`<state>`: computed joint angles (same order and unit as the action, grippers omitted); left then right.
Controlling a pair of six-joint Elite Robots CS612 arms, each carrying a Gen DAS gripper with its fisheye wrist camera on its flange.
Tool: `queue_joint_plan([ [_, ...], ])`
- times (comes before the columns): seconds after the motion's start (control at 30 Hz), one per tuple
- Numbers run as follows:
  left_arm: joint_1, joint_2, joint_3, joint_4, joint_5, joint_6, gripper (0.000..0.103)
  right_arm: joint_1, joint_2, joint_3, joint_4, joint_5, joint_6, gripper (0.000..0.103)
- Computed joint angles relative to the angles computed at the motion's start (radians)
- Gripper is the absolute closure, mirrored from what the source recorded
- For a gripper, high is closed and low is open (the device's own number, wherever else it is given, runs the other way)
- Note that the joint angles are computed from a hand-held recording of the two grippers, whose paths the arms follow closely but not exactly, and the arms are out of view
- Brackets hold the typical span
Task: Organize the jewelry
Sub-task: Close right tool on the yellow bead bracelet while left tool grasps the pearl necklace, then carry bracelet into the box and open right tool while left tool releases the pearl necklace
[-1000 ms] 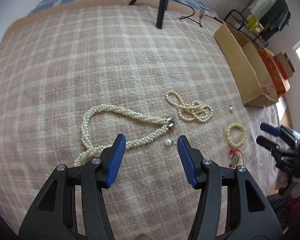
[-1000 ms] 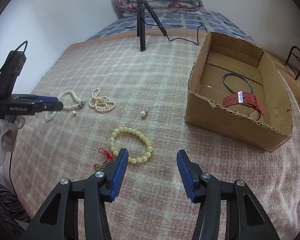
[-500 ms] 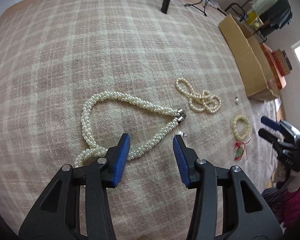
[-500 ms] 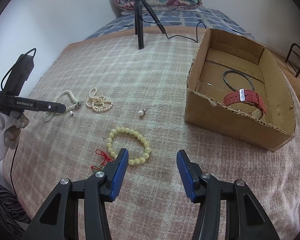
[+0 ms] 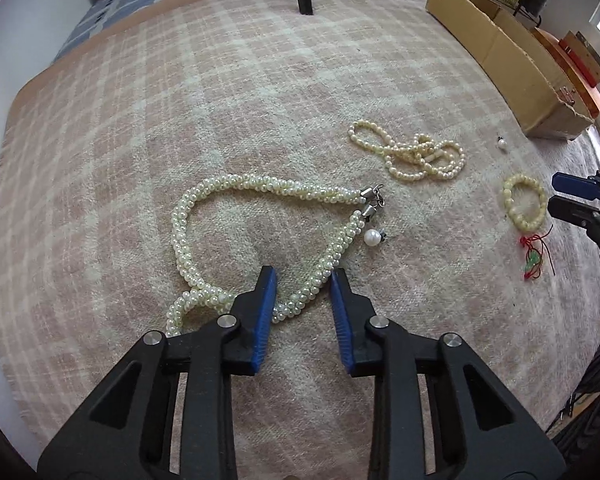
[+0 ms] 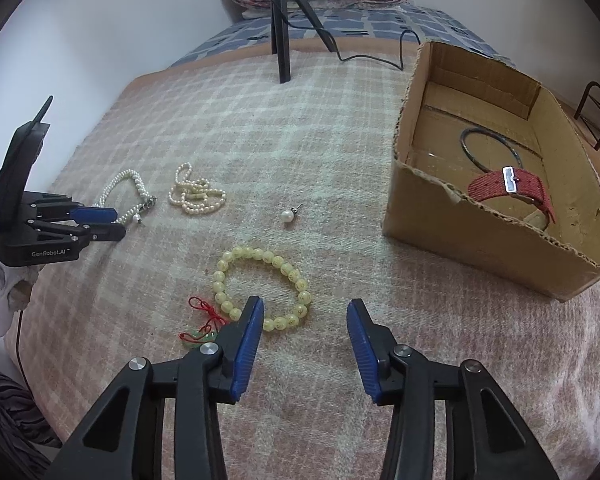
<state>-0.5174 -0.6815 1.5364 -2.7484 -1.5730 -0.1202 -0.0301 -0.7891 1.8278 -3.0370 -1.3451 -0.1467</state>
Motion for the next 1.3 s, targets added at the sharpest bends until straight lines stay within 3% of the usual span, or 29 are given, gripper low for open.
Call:
queue_joint_plan([
  [0.17, -0.006, 0.002, 0.012, -0.031, 0.014, -0.008, 0.087, 0.006, 0.015, -0.022, 0.020, -0.013, 0.010, 0.061],
  [0.47, 0.000, -0.003, 0.034, -0.078, 0.001, -0.061, 0.096, 0.046, 0.045, -0.063, 0.014, -0.130, -0.048, 0.064],
  [0.73, 0.016, -0.014, 0.051, -0.104, -0.043, -0.113, 0.097, 0.050, 0.048, -0.061, -0.014, -0.109, -0.073, 0.097],
  [1.07, 0.033, -0.046, 0.081, -0.175, -0.113, -0.182, 0.097, 0.044, 0.032, -0.045, -0.057, -0.036, -0.049, 0.098],
  [1.3, 0.056, -0.059, 0.082, -0.235, -0.217, -0.254, 0.097, 0.045, 0.009, -0.026, -0.123, 0.006, -0.040, 0.098],
])
